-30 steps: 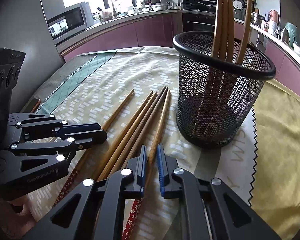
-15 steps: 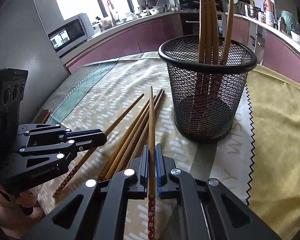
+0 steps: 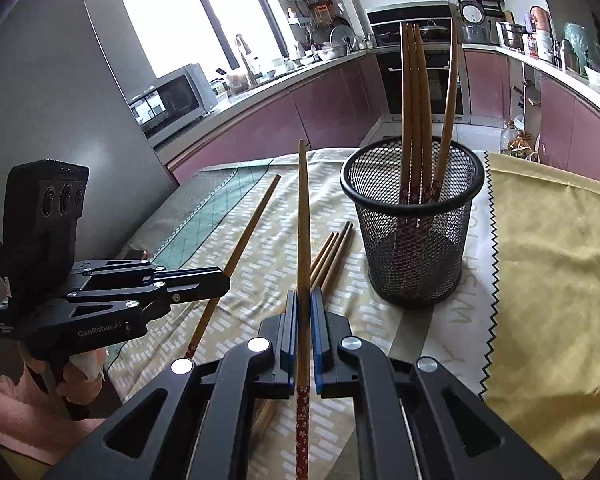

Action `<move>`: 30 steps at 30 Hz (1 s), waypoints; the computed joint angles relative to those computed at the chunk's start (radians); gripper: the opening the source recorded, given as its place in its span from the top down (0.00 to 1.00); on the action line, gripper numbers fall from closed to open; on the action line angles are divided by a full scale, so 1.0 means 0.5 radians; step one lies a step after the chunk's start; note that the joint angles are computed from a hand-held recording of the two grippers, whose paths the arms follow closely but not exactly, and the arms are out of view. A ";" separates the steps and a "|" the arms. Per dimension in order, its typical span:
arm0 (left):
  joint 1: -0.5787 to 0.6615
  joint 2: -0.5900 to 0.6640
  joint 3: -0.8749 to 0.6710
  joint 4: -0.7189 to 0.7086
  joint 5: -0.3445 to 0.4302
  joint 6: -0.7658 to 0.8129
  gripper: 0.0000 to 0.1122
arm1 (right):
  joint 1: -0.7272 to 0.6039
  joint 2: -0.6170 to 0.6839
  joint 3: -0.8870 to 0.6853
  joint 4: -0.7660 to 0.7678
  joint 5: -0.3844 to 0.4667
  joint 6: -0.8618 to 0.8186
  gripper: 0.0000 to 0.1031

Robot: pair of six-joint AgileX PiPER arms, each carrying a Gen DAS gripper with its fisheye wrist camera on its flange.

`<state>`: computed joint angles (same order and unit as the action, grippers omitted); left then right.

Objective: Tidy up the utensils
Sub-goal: 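Lift the chopstick upright with the right gripper over the mesh cup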

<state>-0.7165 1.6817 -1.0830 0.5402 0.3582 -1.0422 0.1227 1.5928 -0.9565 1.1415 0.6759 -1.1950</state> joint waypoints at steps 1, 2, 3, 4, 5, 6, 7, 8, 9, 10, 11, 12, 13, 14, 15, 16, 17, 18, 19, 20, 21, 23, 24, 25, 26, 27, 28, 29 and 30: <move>-0.005 -0.026 0.007 0.009 -0.003 -0.003 0.93 | -0.011 -0.012 0.001 0.019 0.011 -0.013 0.95; -0.008 -0.049 0.011 0.009 -0.006 0.000 0.93 | -0.031 -0.024 0.004 0.043 0.032 -0.032 0.95; -0.013 -0.072 0.014 0.020 -0.004 -0.006 0.93 | -0.050 -0.035 0.006 0.064 0.049 -0.050 0.95; -0.017 -0.096 0.017 0.030 -0.003 -0.009 0.93 | -0.067 -0.048 0.010 0.082 0.061 -0.067 0.95; -0.019 -0.122 0.022 0.035 -0.007 -0.006 0.93 | -0.083 -0.057 0.007 0.093 0.078 -0.075 0.95; -0.021 -0.148 0.026 0.041 -0.006 -0.007 0.93 | -0.101 -0.066 0.005 0.108 0.097 -0.087 0.95; -0.023 -0.170 0.026 0.044 -0.008 -0.003 0.93 | -0.110 -0.075 0.005 0.120 0.107 -0.092 0.95; -0.022 -0.198 0.033 0.039 -0.015 0.008 0.93 | -0.124 -0.085 0.005 0.136 0.121 -0.105 0.95; -0.022 -0.223 0.037 0.032 -0.020 0.018 0.93 | -0.130 -0.093 0.007 0.150 0.125 -0.115 0.95; -0.018 -0.247 0.041 0.013 -0.028 0.042 0.93 | -0.145 -0.100 0.003 0.159 0.138 -0.123 0.95; -0.019 -0.276 0.047 -0.007 -0.038 0.065 0.93 | -0.161 -0.108 0.003 0.175 0.152 -0.135 0.95; -0.016 -0.298 0.049 -0.010 -0.044 0.072 0.93 | -0.171 -0.112 0.003 0.194 0.164 -0.150 0.95; -0.016 -0.318 0.048 -0.007 -0.044 0.072 0.93 | -0.177 -0.119 0.000 0.208 0.170 -0.159 0.95; -0.013 -0.336 0.043 -0.004 -0.043 0.072 0.93 | -0.194 -0.121 -0.011 0.217 0.187 -0.167 0.95; -0.010 -0.352 0.033 0.001 -0.038 0.070 0.93 | -0.208 -0.124 -0.019 0.228 0.207 -0.176 0.95; -0.006 -0.366 0.022 0.009 -0.038 0.067 0.93 | -0.221 -0.127 -0.026 0.241 0.224 -0.188 0.95; -0.001 -0.377 0.012 0.013 -0.045 0.069 0.93 | -0.228 -0.135 -0.037 0.248 0.228 -0.193 0.95; 0.008 -0.382 -0.006 0.009 -0.053 0.087 0.93 | -0.230 -0.141 -0.058 0.248 0.231 -0.185 0.95; 0.019 -0.378 -0.037 -0.012 -0.055 0.123 0.93 | -0.243 -0.148 -0.069 0.254 0.242 -0.195 0.94; 0.019 -0.378 -0.068 -0.005 -0.053 0.131 0.93 | -0.247 -0.163 -0.076 0.259 0.240 -0.201 0.95; 0.019 -0.372 -0.103 0.003 -0.051 0.138 0.93 | -0.249 -0.169 -0.100 0.256 0.238 -0.197 0.95; 0.032 -0.340 -0.193 -0.021 -0.049 0.194 0.93 | -0.252 -0.174 -0.148 0.251 0.230 -0.189 0.95; 0.032 -0.322 -0.244 -0.006 -0.040 0.199 0.93 | -0.257 -0.174 -0.177 0.251 0.225 -0.189 0.95; 0.032 -0.302 -0.295 -0.001 -0.036 0.209 0.93 | -0.269 -0.167 -0.211 0.254 0.227 -0.188 0.95; 0.038 -0.276 -0.354 -0.039 -0.029 0.257 0.93 | -0.284 -0.160 -0.243 0.258 0.232 -0.187 0.95; 0.048 -0.255 -0.403 -0.093 -0.033 0.318 0.93 | -0.287 -0.150 -0.270 0.265 0.225 -0.190 0.95; 0.059 -0.233 -0.454 -0.156 -0.039 0.390 0.93 | -0.295 -0.141 -0.300 0.269 0.222 -0.192 0.95; 0.069 -0.210 -0.509 -0.213 -0.037 0.458 0.93 | -0.299 -0.132 -0.335 0.270 0.217 -0.185 0.95; 0.071 -0.187 -0.559 -0.231 -0.031 0.487 0.93 | -0.302 -0.122 -0.370 0.270 0.213 -0.180 0.95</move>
<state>-0.6808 1.5882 -1.3626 0.4249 0.3426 -0.7989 -0.0285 1.5317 -1.1414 1.2765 0.7825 -1.2852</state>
